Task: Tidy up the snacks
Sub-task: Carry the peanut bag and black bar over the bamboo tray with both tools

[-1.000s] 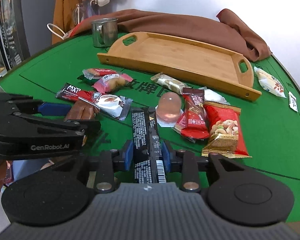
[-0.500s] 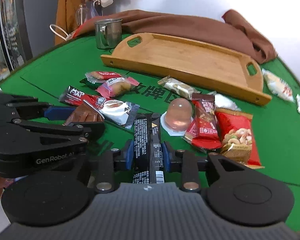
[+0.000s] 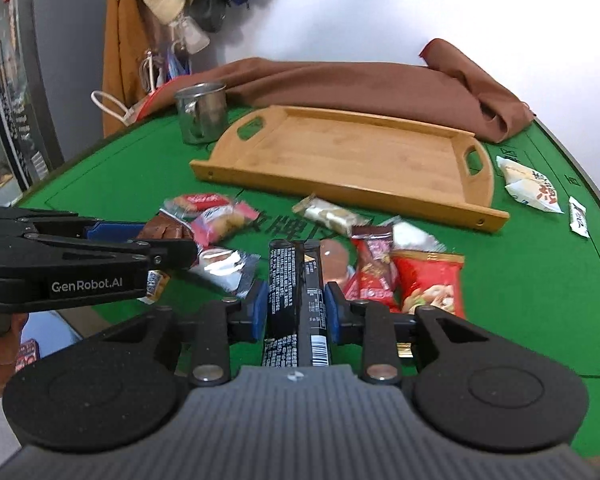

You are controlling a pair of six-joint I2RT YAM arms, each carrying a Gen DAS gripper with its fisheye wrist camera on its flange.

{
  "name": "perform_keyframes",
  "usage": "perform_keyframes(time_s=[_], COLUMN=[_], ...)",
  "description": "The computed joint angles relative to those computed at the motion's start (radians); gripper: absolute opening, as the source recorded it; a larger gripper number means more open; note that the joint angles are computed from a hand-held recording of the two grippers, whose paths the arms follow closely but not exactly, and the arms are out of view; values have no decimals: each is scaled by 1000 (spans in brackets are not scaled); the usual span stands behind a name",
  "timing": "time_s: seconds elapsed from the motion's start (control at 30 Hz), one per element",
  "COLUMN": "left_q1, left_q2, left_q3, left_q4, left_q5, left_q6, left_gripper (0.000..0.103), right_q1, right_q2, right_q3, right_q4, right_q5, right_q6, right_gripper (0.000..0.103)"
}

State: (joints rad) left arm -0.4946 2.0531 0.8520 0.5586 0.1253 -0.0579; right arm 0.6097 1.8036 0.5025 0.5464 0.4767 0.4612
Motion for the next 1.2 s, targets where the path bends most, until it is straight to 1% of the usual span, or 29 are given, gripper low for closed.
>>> perform_keyframes(time_s=[0.13, 0.3, 0.4, 0.5, 0.57, 0.7, 0.87, 1.0, 1.13, 1.2], left_q1=[15, 17, 26, 22, 19, 23, 15, 13, 11, 9], left_q2=[6, 19, 44, 81, 112, 189, 287, 372, 465, 523], left_q3=[51, 130, 214, 312, 389, 558, 749, 913, 1101, 1220], left_q4=[-56, -113, -176, -237, -284, -402, -521, -629, -732, -796], left_q5=[43, 53, 79, 65, 54, 64, 24, 19, 5, -6], left_q6=[-3, 14, 6, 10, 13, 0, 10, 1, -5, -6], left_gripper=[39, 39, 39, 39, 39, 39, 39, 39, 39, 39], right_q1=[-43, -102, -154, -203, -233, -293, -364, -405, -432, -446], right_q2=[-40, -76, -84, -69, -57, -16, 50, 98, 137, 156], right_q3=[-16, -8, 13, 60, 93, 180, 297, 375, 450, 491], right_q4=[5, -8, -25, -60, -83, -146, -227, -274, -321, -346], right_q5=[-36, -39, -80, -109, -124, -157, -191, -221, -232, -242], right_q6=[8, -1, -9, -23, -40, -69, -83, -86, -90, -91], right_gripper=[35, 35, 35, 35, 35, 35, 35, 35, 35, 35])
